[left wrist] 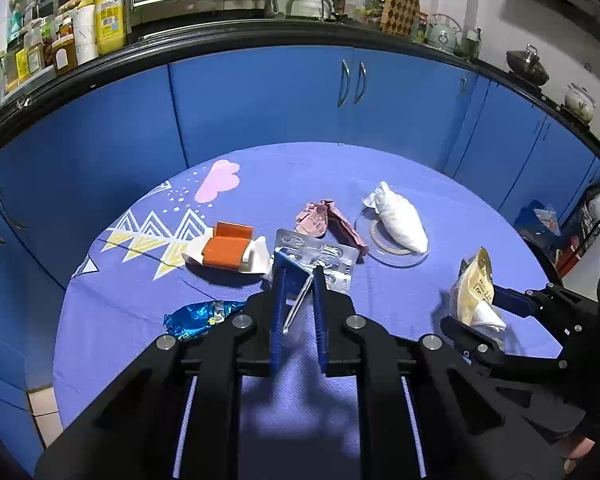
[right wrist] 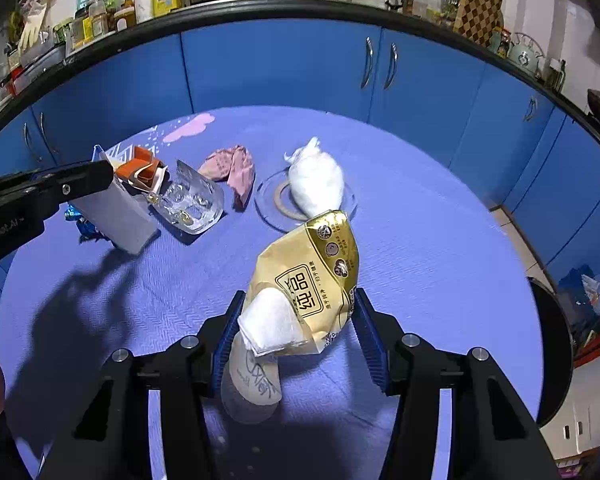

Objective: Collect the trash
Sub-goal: 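Grasp the gold snack bag with the right gripper while the left grasps the white carton, then carry the gold snack bag and white carton toward the black bin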

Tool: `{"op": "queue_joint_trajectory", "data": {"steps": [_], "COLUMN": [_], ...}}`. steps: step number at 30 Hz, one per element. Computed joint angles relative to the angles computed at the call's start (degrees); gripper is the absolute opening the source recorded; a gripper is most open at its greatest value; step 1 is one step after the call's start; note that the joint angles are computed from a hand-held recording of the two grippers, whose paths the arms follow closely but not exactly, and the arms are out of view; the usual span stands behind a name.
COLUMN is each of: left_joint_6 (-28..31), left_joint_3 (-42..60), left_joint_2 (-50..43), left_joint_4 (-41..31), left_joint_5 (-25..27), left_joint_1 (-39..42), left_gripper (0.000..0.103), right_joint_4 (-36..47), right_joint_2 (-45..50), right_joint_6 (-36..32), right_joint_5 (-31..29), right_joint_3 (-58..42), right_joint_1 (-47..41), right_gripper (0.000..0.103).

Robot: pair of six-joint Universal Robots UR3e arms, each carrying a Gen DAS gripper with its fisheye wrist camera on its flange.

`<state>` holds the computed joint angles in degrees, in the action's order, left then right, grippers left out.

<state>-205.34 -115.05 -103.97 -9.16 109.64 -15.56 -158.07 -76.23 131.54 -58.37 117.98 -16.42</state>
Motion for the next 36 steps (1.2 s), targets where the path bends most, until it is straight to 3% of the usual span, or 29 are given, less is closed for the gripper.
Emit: {"op": "queue_joint_trajectory", "data": {"steps": [12,36], "left_joint_6": [0.0,3.6], "left_joint_3": [3.7,32.1], "left_joint_2": [1.2,-16.0], "left_joint_4": [-1.8,-13.6], "left_joint_5": [3.1,5.4], "left_joint_1": [-4.8,-13.0], "left_gripper": [0.013,0.013], "right_joint_4": [1.0,2.7], "right_joint_2": [-4.3,-4.1], "right_joint_6": [-1.4,-3.3], "right_joint_5": [4.2,11.1], "right_joint_3": [1.2,-2.9], "right_joint_1": [-4.5,-16.5], "right_gripper": [0.051,0.051]}}
